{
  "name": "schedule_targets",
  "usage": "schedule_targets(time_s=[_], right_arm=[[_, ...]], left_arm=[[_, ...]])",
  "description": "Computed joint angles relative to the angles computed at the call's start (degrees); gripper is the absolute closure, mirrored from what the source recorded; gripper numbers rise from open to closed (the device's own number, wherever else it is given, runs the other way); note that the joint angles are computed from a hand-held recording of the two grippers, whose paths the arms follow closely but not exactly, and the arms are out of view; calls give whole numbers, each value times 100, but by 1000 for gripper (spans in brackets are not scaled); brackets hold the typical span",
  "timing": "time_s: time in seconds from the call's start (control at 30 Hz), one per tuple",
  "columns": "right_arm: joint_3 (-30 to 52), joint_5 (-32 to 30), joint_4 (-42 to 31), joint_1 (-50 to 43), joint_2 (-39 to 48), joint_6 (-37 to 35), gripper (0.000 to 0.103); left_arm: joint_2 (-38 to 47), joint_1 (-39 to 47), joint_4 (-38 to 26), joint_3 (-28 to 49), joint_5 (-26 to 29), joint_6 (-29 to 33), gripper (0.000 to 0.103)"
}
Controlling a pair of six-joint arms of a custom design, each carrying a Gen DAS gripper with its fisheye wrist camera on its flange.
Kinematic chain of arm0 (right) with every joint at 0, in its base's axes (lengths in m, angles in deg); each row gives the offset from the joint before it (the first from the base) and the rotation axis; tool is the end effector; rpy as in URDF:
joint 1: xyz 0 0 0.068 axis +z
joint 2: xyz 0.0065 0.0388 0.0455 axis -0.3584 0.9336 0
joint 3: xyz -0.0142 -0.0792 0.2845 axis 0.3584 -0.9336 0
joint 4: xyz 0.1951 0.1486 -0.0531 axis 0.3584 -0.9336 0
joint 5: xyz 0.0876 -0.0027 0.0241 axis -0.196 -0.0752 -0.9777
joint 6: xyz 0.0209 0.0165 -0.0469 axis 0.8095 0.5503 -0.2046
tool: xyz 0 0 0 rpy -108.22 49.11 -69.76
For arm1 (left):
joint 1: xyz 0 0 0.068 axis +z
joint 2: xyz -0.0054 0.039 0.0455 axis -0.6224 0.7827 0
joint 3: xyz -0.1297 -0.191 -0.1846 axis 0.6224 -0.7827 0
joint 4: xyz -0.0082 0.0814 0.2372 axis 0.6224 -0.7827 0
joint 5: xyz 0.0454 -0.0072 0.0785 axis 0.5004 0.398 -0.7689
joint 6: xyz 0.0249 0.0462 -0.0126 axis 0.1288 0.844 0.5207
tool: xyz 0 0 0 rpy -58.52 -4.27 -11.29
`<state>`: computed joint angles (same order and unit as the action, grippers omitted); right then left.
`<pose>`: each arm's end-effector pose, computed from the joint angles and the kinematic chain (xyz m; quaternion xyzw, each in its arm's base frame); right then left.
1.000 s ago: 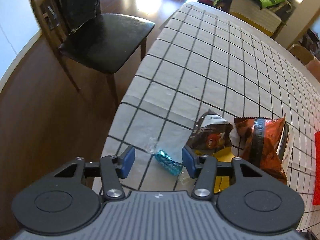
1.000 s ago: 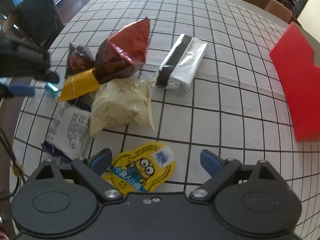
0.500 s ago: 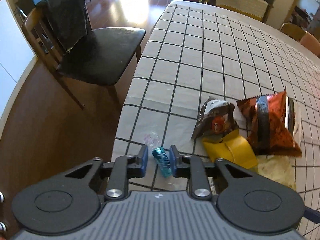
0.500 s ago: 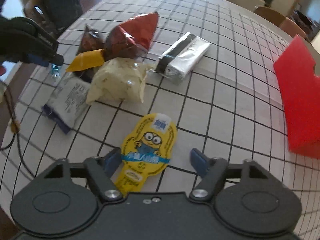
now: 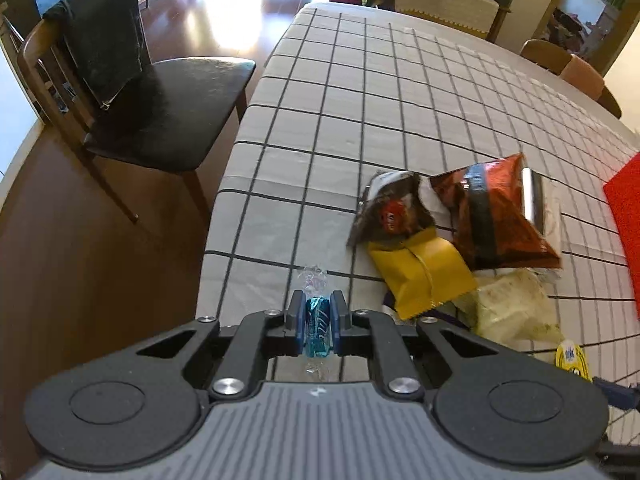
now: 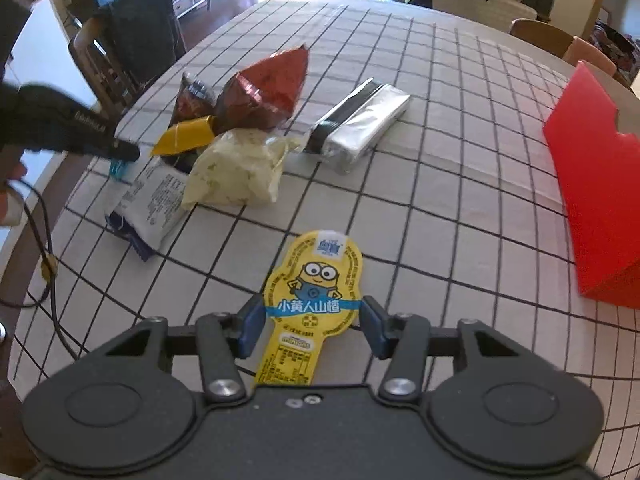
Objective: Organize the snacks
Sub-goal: 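Carry the blue candy and yellow Minion pouch over the red box with both tools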
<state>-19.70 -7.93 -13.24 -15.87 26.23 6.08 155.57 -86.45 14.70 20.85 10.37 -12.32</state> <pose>0.2662 0.0365 0.0795 -0.3693 0.8979 0.1294 0.2017 0.2119 -0.2124 0.0696 -0.2987 0.9257 0.0175 0.2312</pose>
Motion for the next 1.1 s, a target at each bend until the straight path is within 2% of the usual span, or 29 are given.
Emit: schedule_targets(time_s=[0.43,0.63,0.9,1.1], right_arm=[[331,-902,-873,-1144,-703,-801,52],[806,-1282,-1439,-1735,-854,-1171,52],[1961,-1721,-2316,-2463,-516,-1706,52],[3056,-1919,-2647,-2871,71,-1880,52]], left_arm=[[-378,-610,-802,587,-400,-280,91],[-572,-888,-1531,1159,-743,-408,91],[-92,-919,-2283,2829,-924,199,91],[735,-860,-2863,4612,-956,911,91]])
